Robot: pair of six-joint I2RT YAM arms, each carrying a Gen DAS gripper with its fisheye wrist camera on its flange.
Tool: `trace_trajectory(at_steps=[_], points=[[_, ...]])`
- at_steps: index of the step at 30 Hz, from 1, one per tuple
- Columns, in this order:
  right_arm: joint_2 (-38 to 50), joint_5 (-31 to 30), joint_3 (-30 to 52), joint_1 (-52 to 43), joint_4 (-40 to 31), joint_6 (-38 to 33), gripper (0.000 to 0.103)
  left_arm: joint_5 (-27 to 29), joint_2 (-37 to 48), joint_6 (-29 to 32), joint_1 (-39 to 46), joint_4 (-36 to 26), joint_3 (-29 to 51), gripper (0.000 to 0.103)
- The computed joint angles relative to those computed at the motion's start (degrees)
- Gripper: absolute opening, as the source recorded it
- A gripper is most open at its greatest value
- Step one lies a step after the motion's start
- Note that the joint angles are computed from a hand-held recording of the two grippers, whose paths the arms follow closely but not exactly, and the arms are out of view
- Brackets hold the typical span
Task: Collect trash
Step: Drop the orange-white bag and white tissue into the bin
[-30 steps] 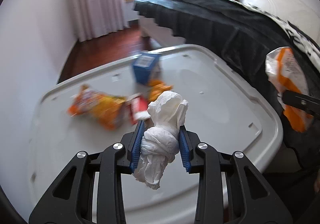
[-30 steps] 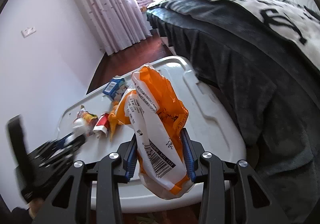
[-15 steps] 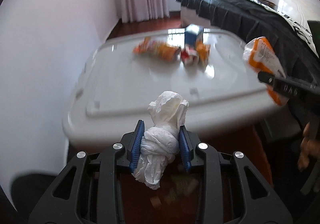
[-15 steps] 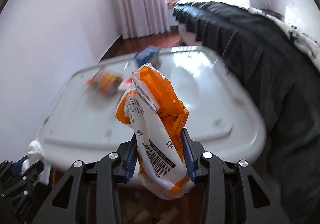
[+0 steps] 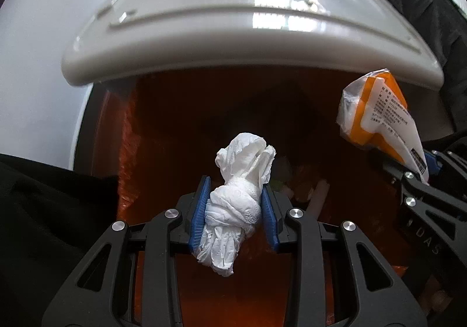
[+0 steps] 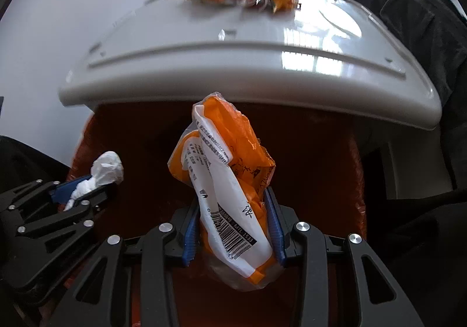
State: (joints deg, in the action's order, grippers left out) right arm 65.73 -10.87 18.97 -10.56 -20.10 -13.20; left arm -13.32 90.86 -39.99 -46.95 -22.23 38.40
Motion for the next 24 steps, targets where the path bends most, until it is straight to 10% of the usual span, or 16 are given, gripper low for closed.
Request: trace_trajectory(at_steps=[10,11,13,24], points=[[5.5,-0.5,0.7,-2.9,1.8,-0.1,0.05,1.7,3.8,1.6,0.9,0.4,1.9,0.036],[5.4,-0.1,0.7,-2.6,1.8,0.0,0.063,1.5,3.7,1.3,0.6,-0.7,2.9,0.041],[4.3,1.0,0.2,-2.1,2.0,0.6,0.07,-0.1,4.2,-0.1,0.3,-3.0,4.1,0.091],[2.5,-0.5,1.2,-4.7,0.4,0.8,0.069,-0.6,1.5,-1.9,1.4,-3.7,3.2,0.092]])
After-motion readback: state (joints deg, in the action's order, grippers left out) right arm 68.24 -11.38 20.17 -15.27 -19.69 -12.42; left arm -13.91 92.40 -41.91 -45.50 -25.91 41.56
